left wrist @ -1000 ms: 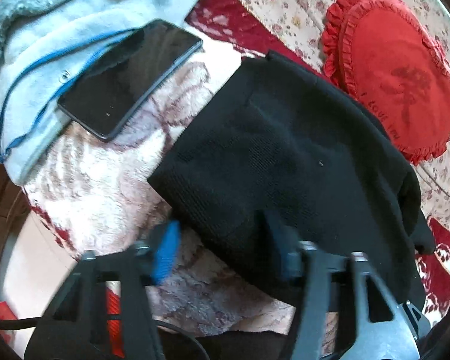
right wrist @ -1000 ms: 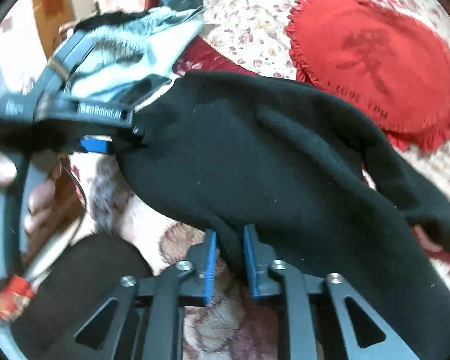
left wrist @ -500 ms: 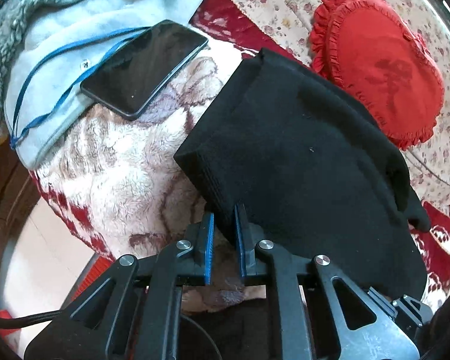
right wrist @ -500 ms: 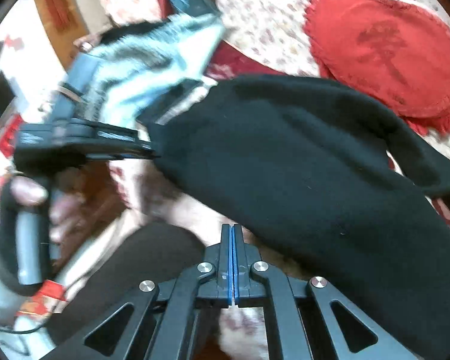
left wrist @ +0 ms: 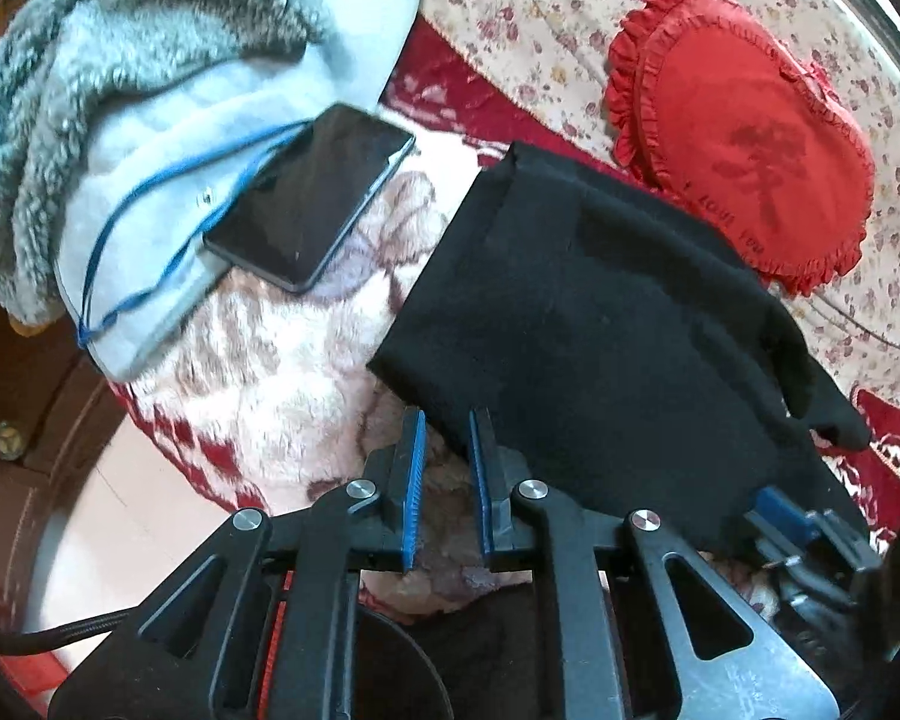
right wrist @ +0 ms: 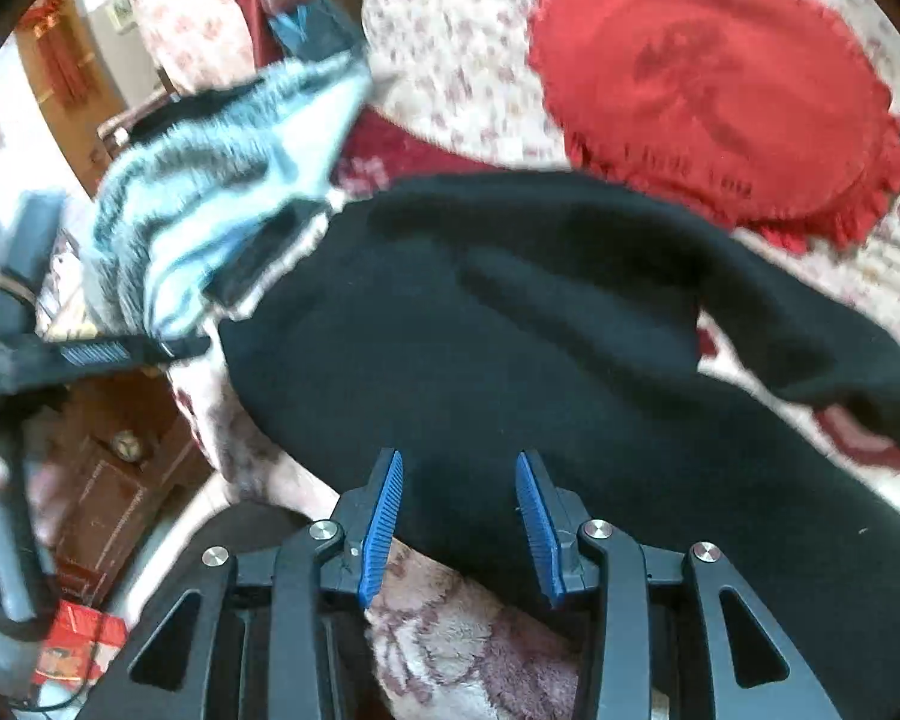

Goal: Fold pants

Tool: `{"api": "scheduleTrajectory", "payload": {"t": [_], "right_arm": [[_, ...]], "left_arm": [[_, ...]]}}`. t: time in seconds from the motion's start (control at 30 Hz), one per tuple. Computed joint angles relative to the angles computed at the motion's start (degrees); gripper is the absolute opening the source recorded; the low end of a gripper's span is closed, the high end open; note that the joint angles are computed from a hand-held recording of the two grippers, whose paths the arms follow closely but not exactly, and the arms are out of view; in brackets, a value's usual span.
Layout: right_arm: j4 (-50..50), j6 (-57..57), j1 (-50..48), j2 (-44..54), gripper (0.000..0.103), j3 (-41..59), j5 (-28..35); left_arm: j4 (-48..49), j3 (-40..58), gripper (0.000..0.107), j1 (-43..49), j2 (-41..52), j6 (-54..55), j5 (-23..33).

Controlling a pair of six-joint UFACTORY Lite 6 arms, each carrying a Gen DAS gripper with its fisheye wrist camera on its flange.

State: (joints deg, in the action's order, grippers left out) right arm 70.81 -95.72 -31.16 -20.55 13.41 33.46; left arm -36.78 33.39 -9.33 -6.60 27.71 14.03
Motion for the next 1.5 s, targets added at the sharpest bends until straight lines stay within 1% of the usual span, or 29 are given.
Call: {"api": "scheduleTrajectory", "payload": {"t": [0.07, 0.13, 0.23, 0.27, 0.3, 0.33, 0.4, 0.43, 0.53, 0.57, 0.67, 0.77, 0.83, 0.87, 0.9, 0.97, 1.0, 1.03, 1.07, 1.1, 1.13, 1.17, 1.2, 1.27, 1.33, 1.37, 1.4, 1.43, 1.5], "right_arm": [[0.22, -0.07, 2.40, 2.95, 0.038, 1.23, -2.29], [-1.74, 1.12, 1.84, 2.77, 0.038, 2.89, -0.82], [-2.33, 2.83, 1.81, 4.57, 0.038, 9.79, 0.35], [-2.15, 2.89, 2.12, 5.99, 0.038, 12.08, 0.39], [-1.74, 2.59, 2.80, 9.12, 0.039, 15.95, 0.46], [-1.66, 2.65, 3.72, 13.31, 0.041, 20.62, 0.27], [-2.57, 4.90, 6.29, 20.46, 0.041, 28.68, -2.16], [-4.59, 7.30, 7.73, 25.52, 0.041, 34.37, -3.37], [-8.36, 10.80, 10.81, 35.69, 0.043, 46.09, -4.65], [-10.45, 12.16, 12.27, 40.15, 0.043, 51.07, -5.16], [-17.02, 16.87, 15.27, 49.47, 0.043, 61.21, -5.88], [-22.69, 19.58, 17.26, 57.49, 0.044, 69.93, -4.42], [-27.83, 22.38, 18.62, 62.53, 0.046, 75.75, -4.18], [-30.87, 24.67, 19.06, 65.37, 0.046, 79.25, -3.69], [-33.06, 26.59, 19.26, 68.18, 0.046, 82.89, -2.44], [-33.97, 29.17, 18.64, 74.07, 0.047, 91.22, 3.59], [-33.89, 29.68, 18.40, 75.42, 0.047, 93.15, 5.60], [-33.12, 29.26, 18.39, 75.56, 0.042, 93.13, 5.62], [-31.59, 27.99, 18.29, 75.30, 0.032, 92.37, 5.54], [-30.14, 26.88, 18.33, 74.50, 0.026, 90.81, 4.96], [-28.39, 25.27, 18.48, 72.94, 0.015, 88.24, 3.56], [-26.82, 23.56, 18.71, 71.10, 0.011, 85.43, 1.62], [-25.25, 22.13, 18.83, 69.00, 0.009, 82.73, 0.23], [-20.18, 18.12, 18.15, 62.95, 0.008, 75.96, -1.11], [-14.66, 13.14, 17.24, 56.20, 0.008, 69.27, -1.18], [-11.52, 10.28, 16.66, 51.18, 0.005, 64.48, -1.50], [-9.41, 8.38, 16.15, 47.26, 0.005, 60.83, -1.38], [-6.97, 6.38, 15.48, 42.69, 0.005, 56.66, -0.85], [-3.07, 5.16, 13.94, 32.99, 0.005, 47.44, 1.45]], "left_arm": [[0.47, 1.05, 0.025, -1.19, 0.34, -0.92, -0.58], [-0.64, 2.94, 0.033, -2.87, 1.69, -0.24, -0.90], [0.13, 8.59, 0.034, -5.56, 6.82, -1.53, -1.15], [0.67, 10.50, 0.038, -6.00, 8.53, -1.99, -1.03], [1.14, 12.60, 0.040, -6.47, 10.55, -2.55, -1.03], [2.21, 15.04, 0.041, -6.85, 12.84, -3.74, -0.91], [1.18, 19.74, 0.041, -7.15, 17.32, -2.53, -0.30], [0.98, 22.32, 0.041, -7.11, 19.91, -2.09, 0.18], [1.38, 29.01, 0.041, -6.87, 26.99, -2.34, 1.38], [2.38, 31.52, 0.041, -6.87, 29.59, -3.18, 1.89], [9.36, 39.29, 0.041, -7.08, 36.59, -9.42, 3.34], [12.23, 46.08, 0.041, -6.76, 41.99, -11.70, 4.54], [16.43, 51.12, 0.041, -7.18, 46.07, -15.66, 6.35], [16.73, 53.38, 0.042, -7.11, 48.15, -16.22, 7.35], [17.09, 54.77, 0.042, -7.18, 49.44, -16.84, 7.77], [17.75, 55.53, 0.046, -7.32, 50.38, -17.17, 6.96], [18.19, 55.65, 0.047, -7.46, 50.57, -17.47, 6.51], [17.98, 55.79, 0.048, -7.38, 50.78, -17.29, 6.34], [16.33, 55.78, 0.048, -7.01, 50.83, -15.84, 6.50], [14.89, 55.64, 0.048, -6.65, 50.71, -14.53, 6.71], [13.22, 54.99, 0.048, -6.10, 50.00, -13.01, 7.15], [12.33, 53.98, 0.048, -5.79, 49.04, -12.52, 7.16], [11.21, 52.54, 0.048, -5.34, 47.71, -11.95, 6.86], [6.35, 47.03, 0.048, -3.84, 42.83, -7.38, 5.56], [-0.64, 41.16, 0.048, -2.14, 37.61, -0.42, 4.57], [-5.00, 37.89, 0.048, -1.10, 34.62, 3.94, 4.42], [-9.48, 34.45, 0.048, 0.21, 31.35, 8.58, 4.84], [-11.88, 32.59, 0.048, 1.14, 29.46, 11.10, 5.43], [-19.59, 26.69, 0.048, 4.46, 23.58, 18.94, 7.28]]}}
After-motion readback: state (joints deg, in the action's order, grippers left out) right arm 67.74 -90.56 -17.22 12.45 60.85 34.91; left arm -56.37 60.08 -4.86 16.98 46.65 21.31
